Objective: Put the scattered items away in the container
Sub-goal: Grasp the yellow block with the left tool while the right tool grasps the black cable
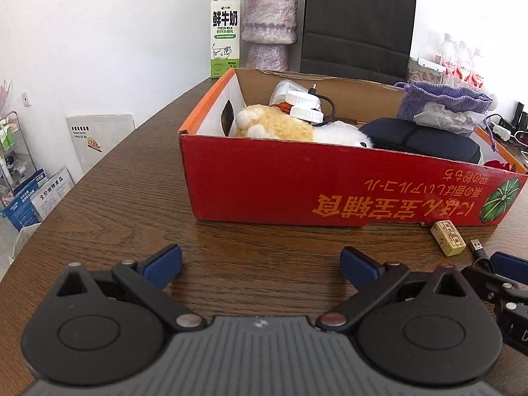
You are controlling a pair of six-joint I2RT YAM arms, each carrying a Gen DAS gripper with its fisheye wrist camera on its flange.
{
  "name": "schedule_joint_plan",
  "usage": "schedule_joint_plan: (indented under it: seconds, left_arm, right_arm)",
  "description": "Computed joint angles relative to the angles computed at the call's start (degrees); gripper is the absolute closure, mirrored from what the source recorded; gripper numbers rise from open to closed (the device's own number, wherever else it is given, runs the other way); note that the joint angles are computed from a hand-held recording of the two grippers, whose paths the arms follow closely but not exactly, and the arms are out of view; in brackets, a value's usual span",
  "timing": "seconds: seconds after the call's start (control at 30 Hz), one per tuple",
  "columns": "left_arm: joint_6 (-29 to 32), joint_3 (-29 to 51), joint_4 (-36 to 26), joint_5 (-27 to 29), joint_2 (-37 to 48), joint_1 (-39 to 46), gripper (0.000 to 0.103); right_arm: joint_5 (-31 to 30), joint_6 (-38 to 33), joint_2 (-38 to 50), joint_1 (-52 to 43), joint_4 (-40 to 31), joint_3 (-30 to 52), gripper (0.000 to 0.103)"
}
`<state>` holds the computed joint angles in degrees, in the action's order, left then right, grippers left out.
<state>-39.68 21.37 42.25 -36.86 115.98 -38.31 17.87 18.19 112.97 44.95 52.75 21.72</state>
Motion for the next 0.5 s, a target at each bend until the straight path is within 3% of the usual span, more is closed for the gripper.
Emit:
schedule_joint_plan:
  seconds: [0.5]
  left_arm:
    - [-0.22,1.13,-2.39,-0.66,0.00,-0.47,0.000]
  right_arm:
    - [-3.45,2.30,0.34,-6.38,5.42,-3.21,0.063]
